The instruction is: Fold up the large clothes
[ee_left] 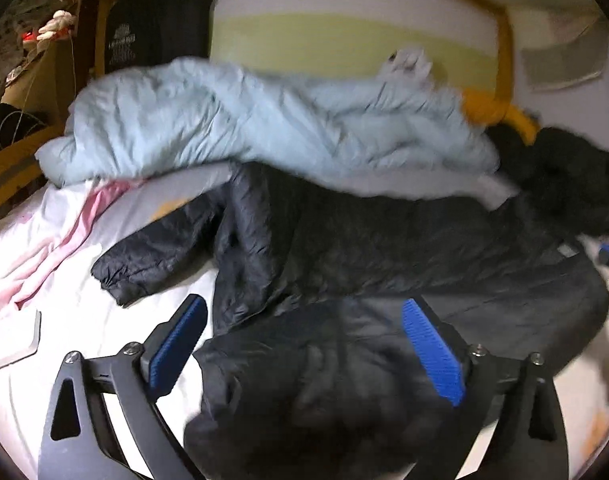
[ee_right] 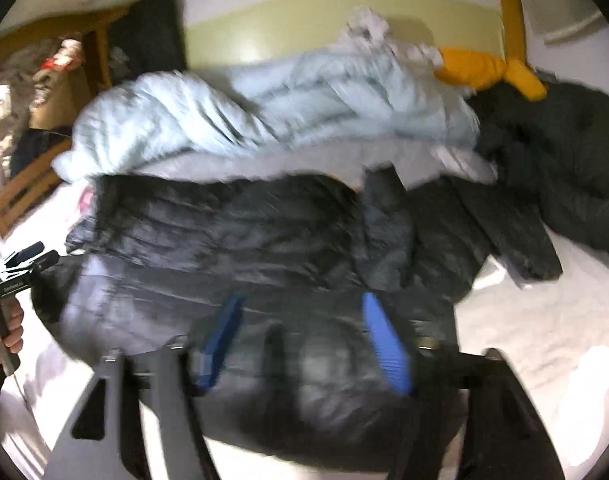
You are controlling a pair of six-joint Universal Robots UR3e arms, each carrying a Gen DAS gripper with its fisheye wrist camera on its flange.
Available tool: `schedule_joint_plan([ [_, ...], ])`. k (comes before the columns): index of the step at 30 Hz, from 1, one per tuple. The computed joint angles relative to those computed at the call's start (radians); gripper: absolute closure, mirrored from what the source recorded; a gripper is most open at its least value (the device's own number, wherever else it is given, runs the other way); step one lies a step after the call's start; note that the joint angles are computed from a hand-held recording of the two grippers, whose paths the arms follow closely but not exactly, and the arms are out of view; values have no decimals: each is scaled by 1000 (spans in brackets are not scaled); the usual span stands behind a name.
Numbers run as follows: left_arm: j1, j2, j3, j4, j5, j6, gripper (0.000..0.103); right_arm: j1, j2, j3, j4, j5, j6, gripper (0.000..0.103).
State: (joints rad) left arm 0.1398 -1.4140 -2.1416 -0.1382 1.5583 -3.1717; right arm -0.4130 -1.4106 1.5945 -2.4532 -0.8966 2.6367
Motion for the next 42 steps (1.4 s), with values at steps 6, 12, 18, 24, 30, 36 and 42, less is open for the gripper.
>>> schedule_joint_plan([
  [6,-119,-30,69,-125,5,10,0,44,-116,163,-83,4,-5,13],
  [12,-149,-199,152,-198,48,-64,0,142,34,74,-81,-190,62,13],
  [18,-117,-265,165,-169,14,-73,0,151,159,-34,-2,-221,84,5],
  [24,-155,-334,187,-156,64,-53,0,196,224,-33,-88,-300,95,0],
  [30,-165,-349,180,-143,86,-54,0,205,240,-41,-96,-317,91,0],
  [36,-178,-364,196,-149,108,-53,0,219,243,-35,-113,-343,90,0],
  [42,-181,-369,201,-153,111,-54,0,222,244,-33,-118,-352,85,0],
])
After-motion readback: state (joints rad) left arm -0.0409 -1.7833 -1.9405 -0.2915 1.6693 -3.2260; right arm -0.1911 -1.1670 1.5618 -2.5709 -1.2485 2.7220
